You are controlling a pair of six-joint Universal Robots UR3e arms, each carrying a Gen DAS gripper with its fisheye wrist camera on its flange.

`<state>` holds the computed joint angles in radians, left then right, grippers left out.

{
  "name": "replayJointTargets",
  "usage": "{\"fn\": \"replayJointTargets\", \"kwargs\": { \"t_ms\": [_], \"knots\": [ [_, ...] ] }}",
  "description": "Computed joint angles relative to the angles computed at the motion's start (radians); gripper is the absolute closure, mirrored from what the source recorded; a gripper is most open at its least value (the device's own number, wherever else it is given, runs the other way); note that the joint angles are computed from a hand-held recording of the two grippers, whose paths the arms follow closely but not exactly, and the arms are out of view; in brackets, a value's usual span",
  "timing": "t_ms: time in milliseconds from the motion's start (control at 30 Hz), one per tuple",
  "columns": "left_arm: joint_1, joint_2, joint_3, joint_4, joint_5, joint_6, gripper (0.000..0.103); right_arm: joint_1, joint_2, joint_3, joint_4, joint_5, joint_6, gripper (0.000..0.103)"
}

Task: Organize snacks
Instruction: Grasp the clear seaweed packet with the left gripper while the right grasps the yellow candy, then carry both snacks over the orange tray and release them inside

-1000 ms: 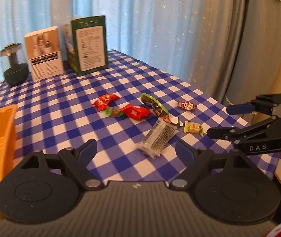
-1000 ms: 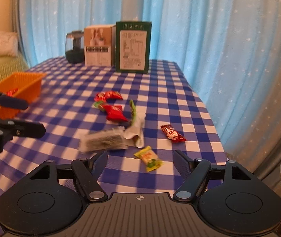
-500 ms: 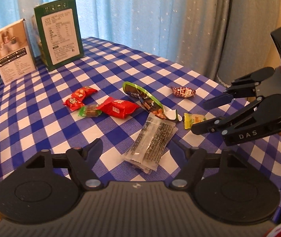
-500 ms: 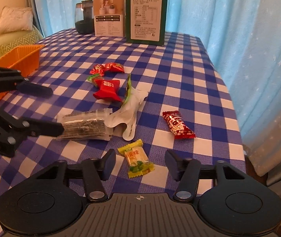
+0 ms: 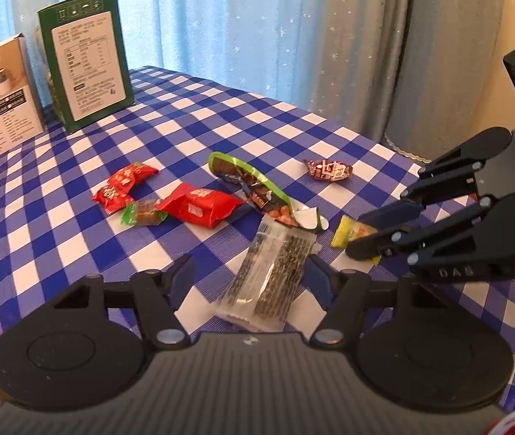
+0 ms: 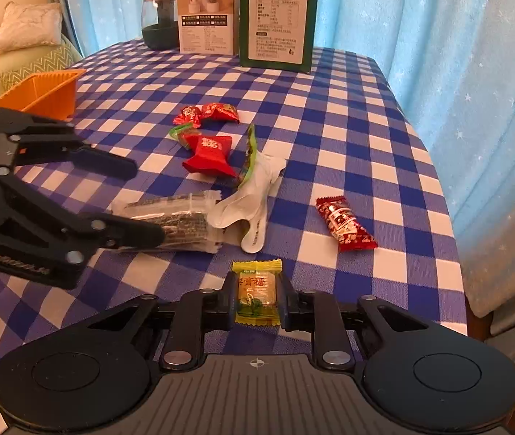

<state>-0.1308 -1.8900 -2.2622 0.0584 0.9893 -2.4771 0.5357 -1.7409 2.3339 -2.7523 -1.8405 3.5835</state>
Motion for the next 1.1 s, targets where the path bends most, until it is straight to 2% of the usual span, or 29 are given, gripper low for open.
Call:
{"fn": "replayJointTargets", "kwargs": {
  "t_ms": [200,367,633,933,1100],
  "knots": [
    [-0.043,-0.039,0.043,0.000,0.018,0.026,0.057,0.035,0.013,-0.040,0.040,-0.040,0.074,0.081],
    [-0.067,-0.063,0.067,-0.016,0.043,0.043,0.058,0.027,0.002,-0.051,0.075,-0.048,0.112,0.081],
    [-0.066,-0.042,0.045,-0.024,0.077,0.017,0.068,0.030,-0.018,-0.073,0.109,-0.067,0.179,0.081],
    [0.033,0.140,-0.099,-0.037,0.076,-0.055,0.068,0.111,0.031,-0.186,0.125,-0.141,0.258,0.081],
    [0.118,0.320,-0.178,-0.121,0.047,-0.061,0.068,0.204,0.125,-0.317,0.128,-0.213,0.328,0.081]
  ]
}}
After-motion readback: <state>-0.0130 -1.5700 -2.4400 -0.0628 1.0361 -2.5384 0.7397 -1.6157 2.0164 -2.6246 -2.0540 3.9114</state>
